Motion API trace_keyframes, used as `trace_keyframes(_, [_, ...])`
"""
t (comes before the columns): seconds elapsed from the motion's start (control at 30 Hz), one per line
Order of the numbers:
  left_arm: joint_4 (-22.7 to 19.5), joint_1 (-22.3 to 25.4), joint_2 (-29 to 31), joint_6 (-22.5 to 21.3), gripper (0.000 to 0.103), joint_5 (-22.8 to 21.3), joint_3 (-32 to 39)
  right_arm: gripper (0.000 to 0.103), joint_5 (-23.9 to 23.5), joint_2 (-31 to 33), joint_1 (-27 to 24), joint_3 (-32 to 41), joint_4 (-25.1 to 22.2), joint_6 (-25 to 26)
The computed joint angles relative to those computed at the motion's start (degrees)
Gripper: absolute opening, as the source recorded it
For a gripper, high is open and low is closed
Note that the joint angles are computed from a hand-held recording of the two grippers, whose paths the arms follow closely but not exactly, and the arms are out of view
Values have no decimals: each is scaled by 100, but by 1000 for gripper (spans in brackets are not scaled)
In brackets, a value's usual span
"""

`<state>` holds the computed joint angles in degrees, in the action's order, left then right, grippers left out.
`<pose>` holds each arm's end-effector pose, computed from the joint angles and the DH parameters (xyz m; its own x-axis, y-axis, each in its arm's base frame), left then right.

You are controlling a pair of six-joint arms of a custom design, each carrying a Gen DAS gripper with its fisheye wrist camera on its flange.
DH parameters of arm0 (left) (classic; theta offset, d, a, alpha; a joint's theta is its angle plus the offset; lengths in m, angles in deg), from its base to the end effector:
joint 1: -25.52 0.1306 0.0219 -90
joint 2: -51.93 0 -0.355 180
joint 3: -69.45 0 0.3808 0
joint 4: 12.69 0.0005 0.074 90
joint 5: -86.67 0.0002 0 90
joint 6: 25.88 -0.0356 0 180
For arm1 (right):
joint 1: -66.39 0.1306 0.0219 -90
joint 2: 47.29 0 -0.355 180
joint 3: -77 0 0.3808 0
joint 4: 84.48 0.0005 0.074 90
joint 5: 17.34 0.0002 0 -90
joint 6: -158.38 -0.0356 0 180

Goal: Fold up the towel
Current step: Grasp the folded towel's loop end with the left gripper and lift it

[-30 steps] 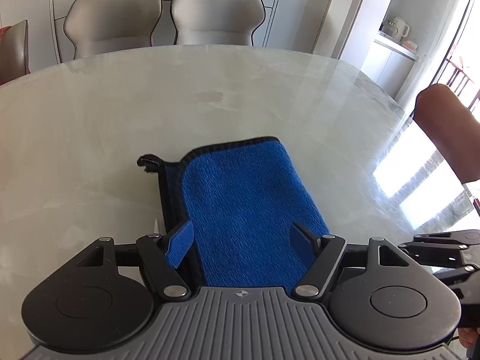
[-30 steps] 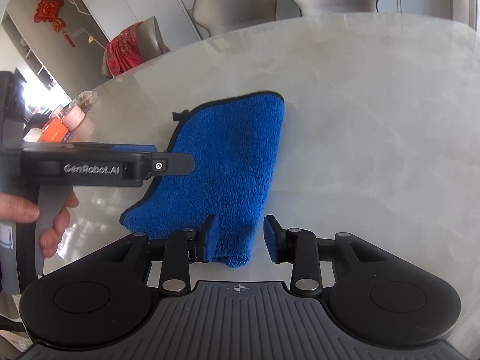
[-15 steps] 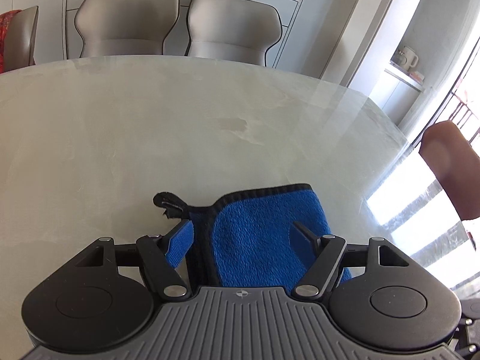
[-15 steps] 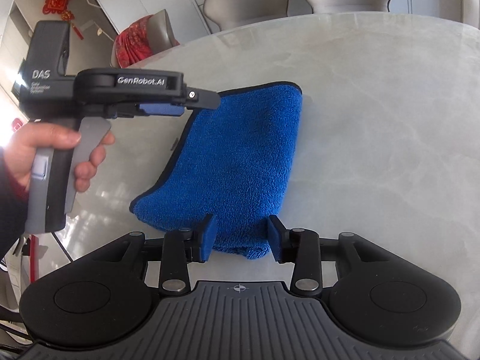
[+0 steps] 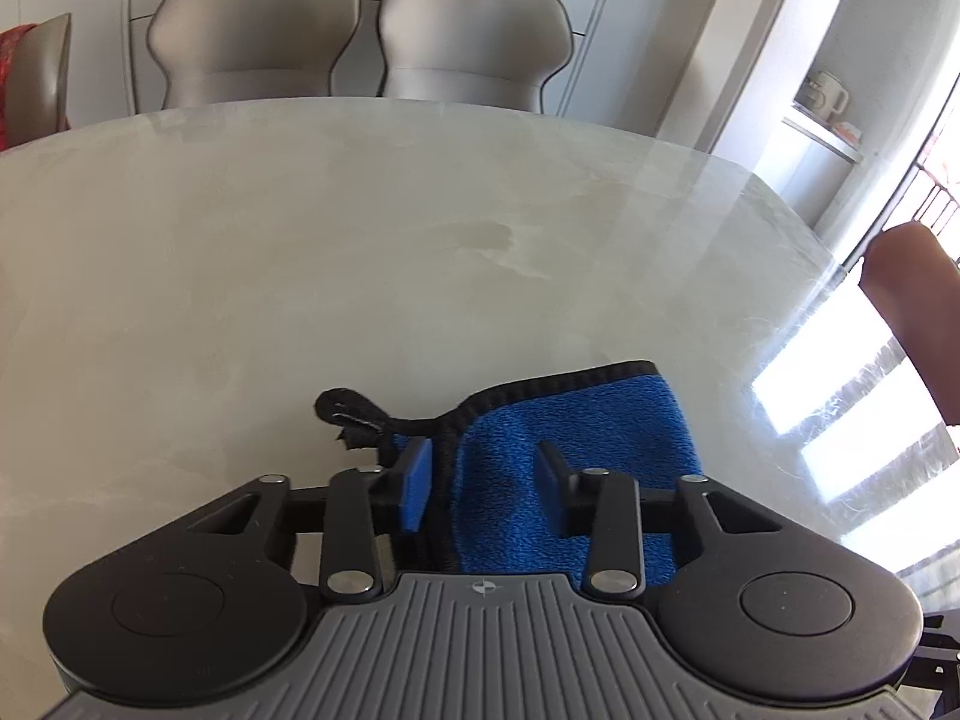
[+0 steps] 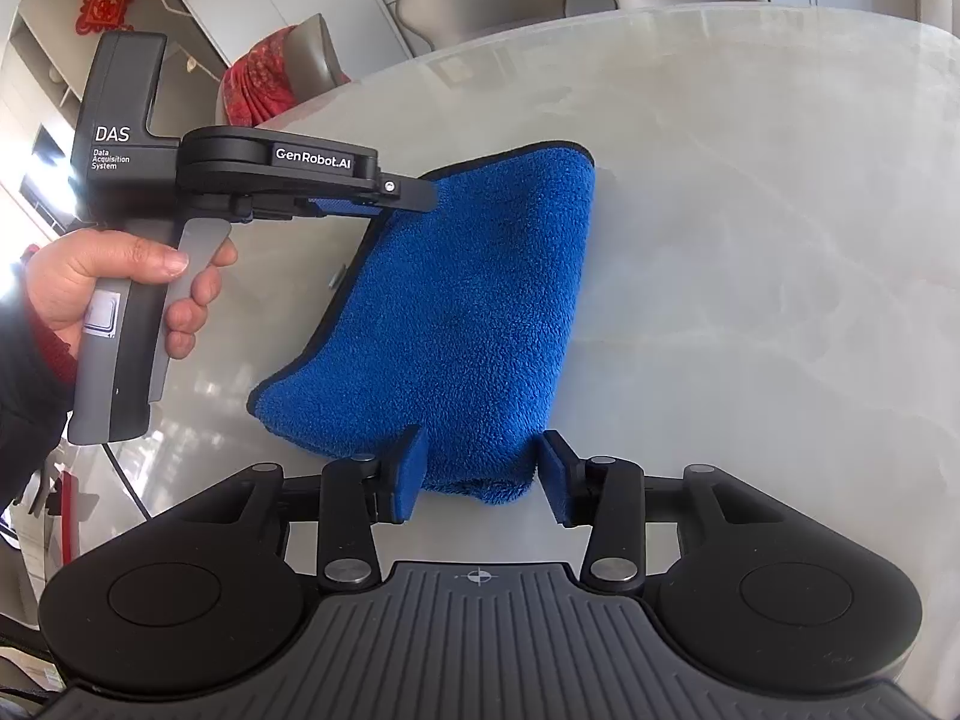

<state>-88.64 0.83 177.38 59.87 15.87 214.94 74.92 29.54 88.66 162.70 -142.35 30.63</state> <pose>0.5816 -0.2808 0.4610 -0.7087 0.4029 -0.5791 0.6162 0.7533 -0.2301 0.3607 0.1457 0.4522 -0.7694 0.3460 -0.5370 0.1471 0.9140 0.3781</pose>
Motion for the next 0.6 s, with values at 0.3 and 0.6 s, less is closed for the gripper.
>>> trace_keyframes(0.3, [4, -17, -61, -187, 29, -50, -153, 44, -72, -18, -65, -55, 71, 30])
trace_keyframes(0.6, [-166, 17, -101, -420, 10, -118, 19, 45, -23, 8, -49, -16, 6, 16])
